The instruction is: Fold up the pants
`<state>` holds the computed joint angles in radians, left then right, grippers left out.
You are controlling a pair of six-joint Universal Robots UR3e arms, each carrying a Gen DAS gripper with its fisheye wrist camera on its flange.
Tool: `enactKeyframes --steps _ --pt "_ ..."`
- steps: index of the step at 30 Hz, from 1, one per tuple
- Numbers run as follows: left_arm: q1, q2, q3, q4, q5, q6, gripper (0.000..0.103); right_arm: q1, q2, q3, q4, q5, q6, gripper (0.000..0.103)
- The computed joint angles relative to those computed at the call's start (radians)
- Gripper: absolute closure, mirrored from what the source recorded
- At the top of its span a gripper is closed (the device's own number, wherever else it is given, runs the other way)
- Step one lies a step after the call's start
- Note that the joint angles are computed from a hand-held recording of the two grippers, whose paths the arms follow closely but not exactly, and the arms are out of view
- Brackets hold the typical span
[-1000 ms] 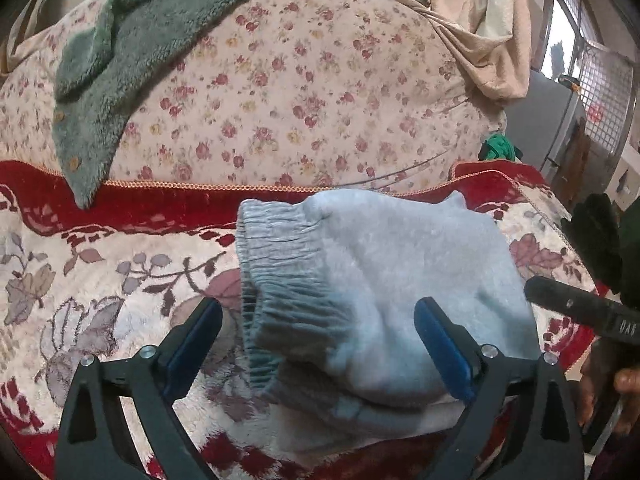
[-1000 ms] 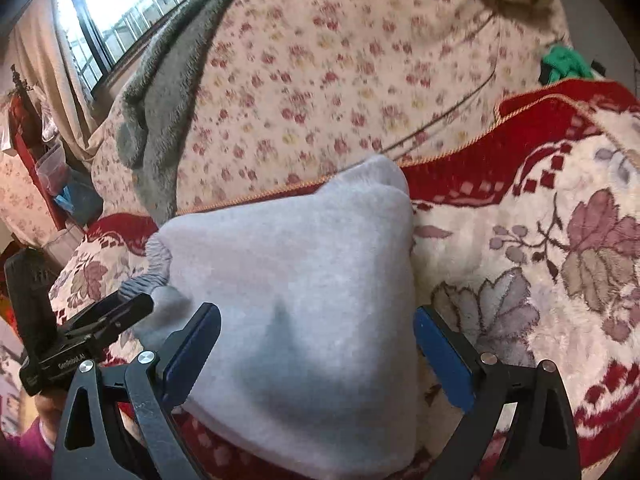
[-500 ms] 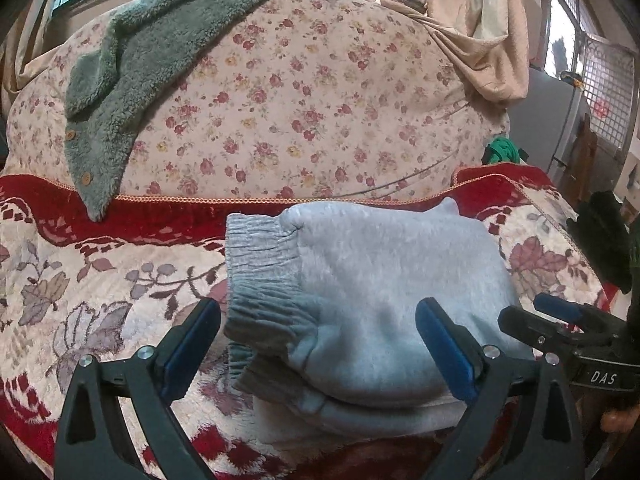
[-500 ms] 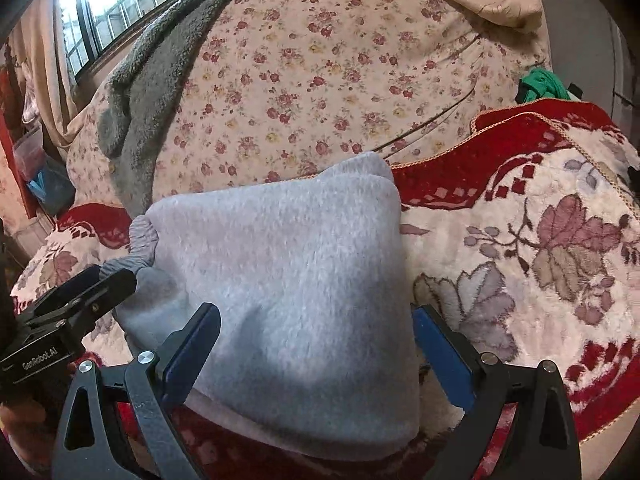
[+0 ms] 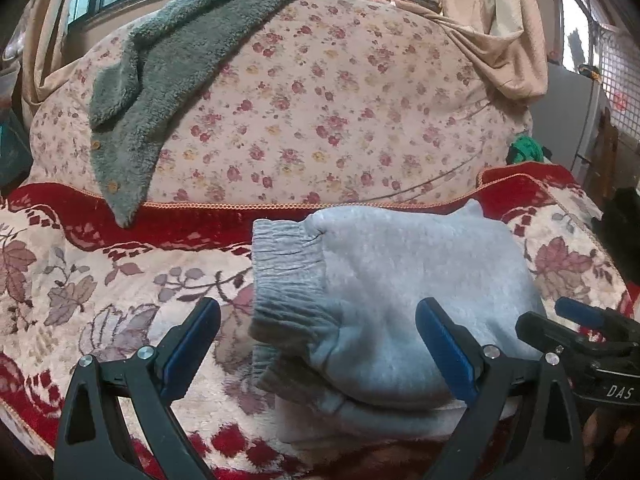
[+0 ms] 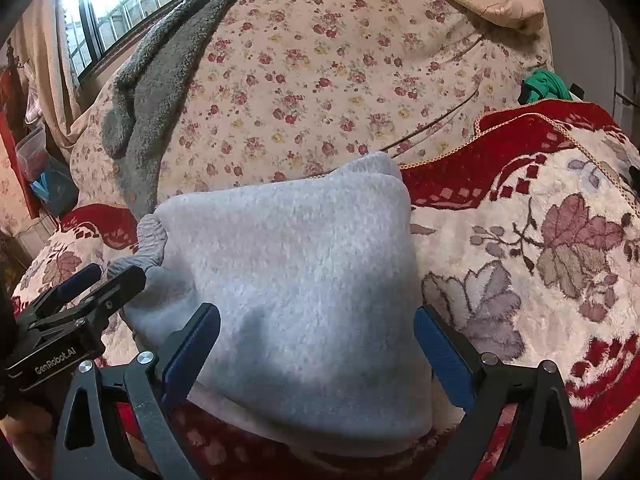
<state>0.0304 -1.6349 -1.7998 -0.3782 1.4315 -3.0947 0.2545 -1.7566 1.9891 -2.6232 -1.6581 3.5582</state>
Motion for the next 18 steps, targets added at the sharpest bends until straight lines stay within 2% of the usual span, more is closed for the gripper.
enactKeyframes --steps 6,9,18 --pt "-0.022 -0.012 0.015 -0.006 0.040 0.014 0.005 -0.001 0.000 -0.002 -0.001 0.004 0.006 0.003" --pt "-0.016 -0.007 0.011 -0.008 0.023 0.007 0.005 -0.004 -0.001 0.000 0.001 0.012 0.005 0.003" --pt "-0.050 -0.011 0.041 -0.018 0.059 0.019 0.005 -0.021 -0.017 0.015 -0.001 0.023 0.006 0.003"
